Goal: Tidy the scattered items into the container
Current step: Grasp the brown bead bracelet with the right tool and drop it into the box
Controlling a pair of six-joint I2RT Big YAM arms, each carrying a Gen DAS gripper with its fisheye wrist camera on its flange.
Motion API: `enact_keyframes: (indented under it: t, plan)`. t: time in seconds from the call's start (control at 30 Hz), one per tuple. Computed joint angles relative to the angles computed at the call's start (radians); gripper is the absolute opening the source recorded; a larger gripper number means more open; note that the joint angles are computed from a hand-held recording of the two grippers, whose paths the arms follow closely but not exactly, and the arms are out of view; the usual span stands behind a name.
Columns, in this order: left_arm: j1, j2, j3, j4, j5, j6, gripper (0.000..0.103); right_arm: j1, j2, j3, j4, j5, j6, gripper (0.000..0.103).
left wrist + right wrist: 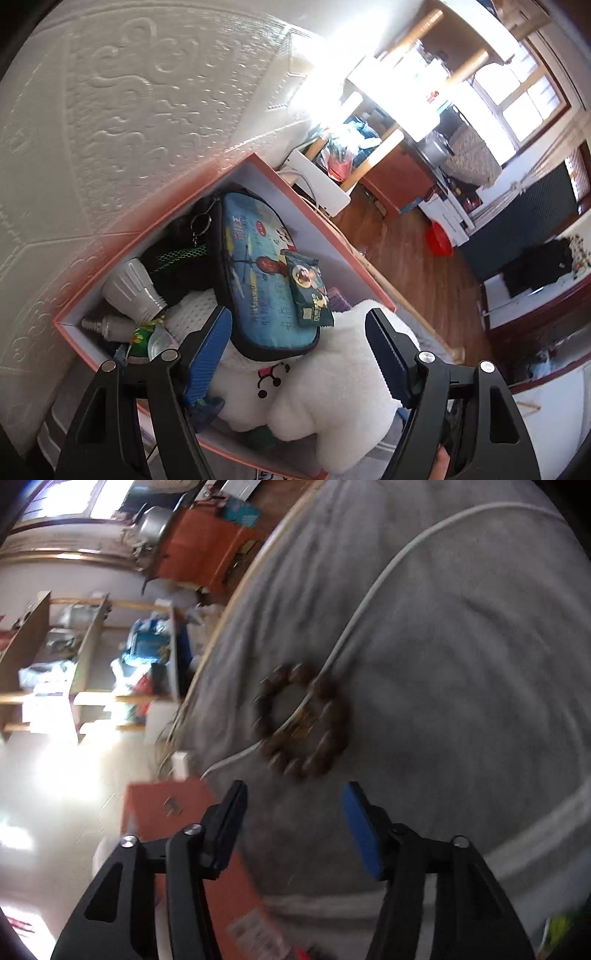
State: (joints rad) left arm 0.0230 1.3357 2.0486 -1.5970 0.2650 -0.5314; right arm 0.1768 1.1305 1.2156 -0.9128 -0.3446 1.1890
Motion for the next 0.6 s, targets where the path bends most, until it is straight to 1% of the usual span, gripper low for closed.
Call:
enact_keyframes:
  t: [0.03, 0.07, 0.13, 0.17, 0.2, 0.23, 0.3, 0.33, 0.43, 0.47, 0.53, 0.6]
  plan:
    - [-0.011, 0.003, 0.002, -0.001, -0.014, 0.003, 0.074, -0.007, 0.01, -0.003, 0.013, 0.004, -0.006, 0.045]
    - [-0.02, 0.006, 0.003, 0.0, -0.025, 0.008, 0.074, -0.016, 0.025, -0.009, 0.034, 0.01, -0.011, 0.044]
    - [-0.043, 0.015, 0.011, -0.006, -0.052, 0.018, 0.074, -0.02, 0.052, -0.036, 0.085, 0.014, 0.011, 0.041]
    - [-0.052, 0.02, 0.014, -0.008, -0.06, 0.022, 0.074, -0.021, 0.057, -0.053, 0.126, 0.022, 0.022, 0.04]
    - [-0.064, 0.024, 0.017, -0.011, -0.068, 0.028, 0.074, -0.02, 0.051, -0.066, 0.167, 0.034, 0.027, 0.02]
    - [-0.073, 0.027, 0.018, -0.013, -0.074, 0.034, 0.074, -0.021, 0.055, -0.068, 0.164, 0.027, 0.013, 0.018]
    - [-0.089, 0.034, 0.026, -0.02, -0.083, 0.045, 0.074, -0.036, 0.022, -0.103, 0.213, -0.007, 0.034, 0.017]
    - [-0.092, 0.035, 0.027, -0.021, -0.083, 0.047, 0.074, -0.041, 0.005, -0.112, 0.224, -0.024, 0.049, 0.017]
    - [-0.087, 0.033, 0.03, -0.023, -0.075, 0.054, 0.074, -0.05, -0.058, -0.099, 0.224, -0.088, 0.068, 0.017]
    - [-0.079, 0.032, 0.031, -0.023, -0.074, 0.055, 0.074, -0.045, -0.073, -0.067, 0.207, -0.102, 0.044, 0.017]
    - [-0.051, 0.026, 0.03, -0.027, -0.061, 0.045, 0.074, -0.013, -0.072, 0.056, 0.097, -0.102, -0.047, 0.017]
    - [-0.01, 0.02, 0.025, -0.036, -0.032, 0.034, 0.074, 0.044, -0.048, 0.214, -0.032, -0.081, -0.141, 0.017]
